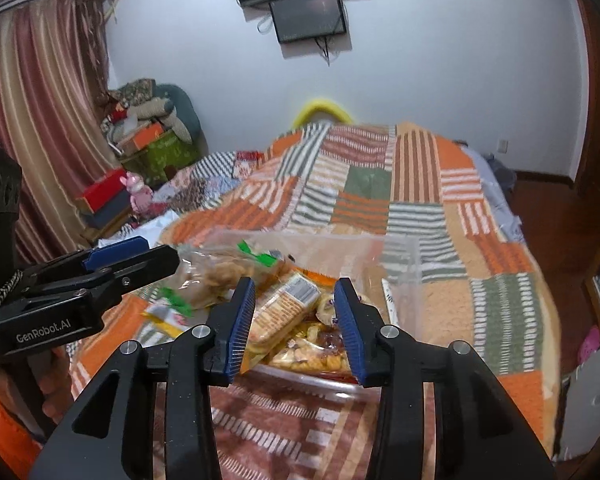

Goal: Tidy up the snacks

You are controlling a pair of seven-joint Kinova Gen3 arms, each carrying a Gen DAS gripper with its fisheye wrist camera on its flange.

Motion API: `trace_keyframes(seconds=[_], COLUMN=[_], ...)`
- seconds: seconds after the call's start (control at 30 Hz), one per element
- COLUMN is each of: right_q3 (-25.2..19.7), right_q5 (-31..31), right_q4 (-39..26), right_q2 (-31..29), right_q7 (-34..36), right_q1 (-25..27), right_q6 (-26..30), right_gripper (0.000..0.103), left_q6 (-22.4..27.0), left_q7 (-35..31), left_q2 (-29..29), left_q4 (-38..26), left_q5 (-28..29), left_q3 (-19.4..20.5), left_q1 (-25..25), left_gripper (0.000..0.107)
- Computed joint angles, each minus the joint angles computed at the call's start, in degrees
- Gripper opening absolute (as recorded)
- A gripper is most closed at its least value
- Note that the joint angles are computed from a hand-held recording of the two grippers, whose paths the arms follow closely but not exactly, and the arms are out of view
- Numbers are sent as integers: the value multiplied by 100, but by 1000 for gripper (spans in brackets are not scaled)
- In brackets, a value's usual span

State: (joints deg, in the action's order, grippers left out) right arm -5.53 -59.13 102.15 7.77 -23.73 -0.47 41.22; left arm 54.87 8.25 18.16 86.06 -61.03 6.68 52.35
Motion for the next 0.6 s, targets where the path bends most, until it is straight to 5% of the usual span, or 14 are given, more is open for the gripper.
trace_keyframes(seconds=[0.27,0.6], right_q3=[469,1057], right_q5=[-1034,-1714], right_q4=[546,1155], right_q2=[-928,-1619], right_q7=[1017,1769], right_q1=[125,-222], right_q6=[342,240], right_gripper=[56,83], left_q6=[1323,2711], left_q7=[313,321], left_q2=[-212,109], left_q4=[-131,-530], left_q5=[-923,-1722], left_q3=[326,517], left_q1=[757,1604], left_gripper=[64,97])
